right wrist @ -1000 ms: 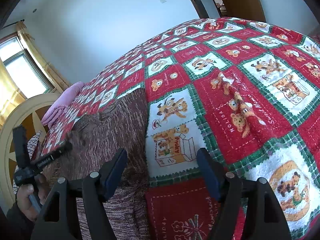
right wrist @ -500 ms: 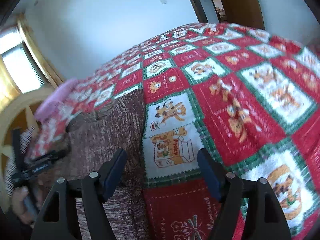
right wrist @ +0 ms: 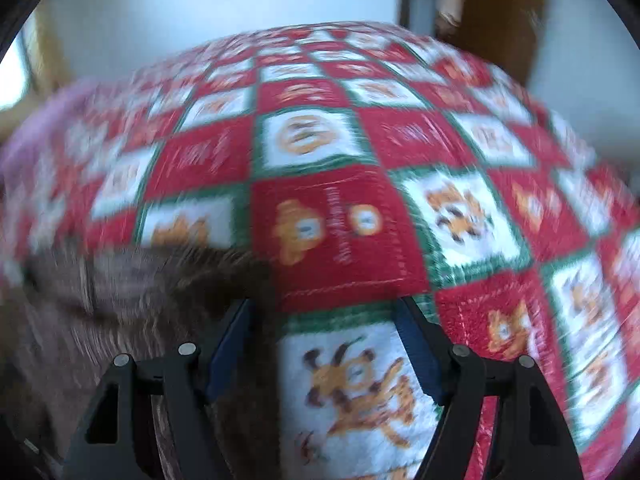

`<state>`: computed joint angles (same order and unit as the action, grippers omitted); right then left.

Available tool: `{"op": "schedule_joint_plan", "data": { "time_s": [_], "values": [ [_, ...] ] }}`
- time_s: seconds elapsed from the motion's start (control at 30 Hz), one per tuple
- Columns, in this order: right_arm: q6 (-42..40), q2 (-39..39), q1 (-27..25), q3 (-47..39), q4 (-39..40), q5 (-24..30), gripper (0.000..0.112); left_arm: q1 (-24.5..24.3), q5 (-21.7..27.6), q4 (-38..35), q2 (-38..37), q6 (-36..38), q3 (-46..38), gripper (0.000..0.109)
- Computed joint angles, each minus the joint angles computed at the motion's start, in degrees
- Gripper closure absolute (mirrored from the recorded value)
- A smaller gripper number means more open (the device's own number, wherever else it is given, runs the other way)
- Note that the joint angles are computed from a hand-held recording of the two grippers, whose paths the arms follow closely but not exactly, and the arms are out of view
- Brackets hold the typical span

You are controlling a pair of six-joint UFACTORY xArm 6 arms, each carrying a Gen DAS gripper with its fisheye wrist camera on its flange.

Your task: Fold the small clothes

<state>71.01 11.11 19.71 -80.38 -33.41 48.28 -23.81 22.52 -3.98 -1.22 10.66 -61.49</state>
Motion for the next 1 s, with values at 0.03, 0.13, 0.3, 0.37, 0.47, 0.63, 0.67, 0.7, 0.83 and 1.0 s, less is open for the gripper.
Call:
{"op": "schedule_joint_plan", "data": {
  "time_s": [0.03, 0.13, 0.3, 0.37, 0.47, 0.63, 0.67, 0.7, 0.83, 1.0],
  "values": [
    [1.1, -0.8, 0.1, 1.0, -2.1, 0.0, 0.039, -0.1, 0.0, 0.2, 0.0, -0.3, 0.0, 0.006],
    [-1.2, -0.9, 3.6, -1.5, -7.0, 4.3, 0.039, -0.1, 0.1, -0.4, 0.1, -0.2, 0.0, 0.006],
    [-10.8, 3.4, 5.7, -7.2, -5.0, 0.2, 0.039, 0.1, 0.1, -2.8, 0.2, 1.3, 0.1, 0.006],
    [-13.0, 8.3, 5.7, -12.8, -4.7, 7.4, 0.039, 0.1, 0.1, -3.3, 0.1, 1.5, 0.2, 0.006],
    [-5.0, 6.7, 2.5, -10.8, -1.0, 7.3, 0.039, 0.3, 0.2, -4.5, 0.2, 2.1, 0.1, 0.006],
    [-1.0, -0.9, 4.2, -3.3, -7.7, 6.9, 0.039, 0.7, 1.4, -8.2, 0.7, 4.3, -0.6, 0.006],
    [-0.4, -3.1, 4.1, -0.6, -7.8, 4.3, 0.039, 0.8, 1.5, -8.5, 0.6, 4.3, -0.5, 0.006],
    [0.9, -6.8, 4.5, 3.8, -8.4, 0.1, 0.039, 0.9, 1.5, -8.5, 0.7, 3.9, -0.6, 0.006],
    [-0.6, -12.2, 6.9, 11.7, -7.2, -10.2, 0.06, 0.9, 1.5, -8.8, 0.7, 3.8, -0.6, 0.006],
    [-4.9, -14.8, 10.7, 18.1, 0.3, -11.0, 0.067, 0.9, 1.7, -8.6, 0.8, 3.7, -0.7, 0.006]
  ]
}}
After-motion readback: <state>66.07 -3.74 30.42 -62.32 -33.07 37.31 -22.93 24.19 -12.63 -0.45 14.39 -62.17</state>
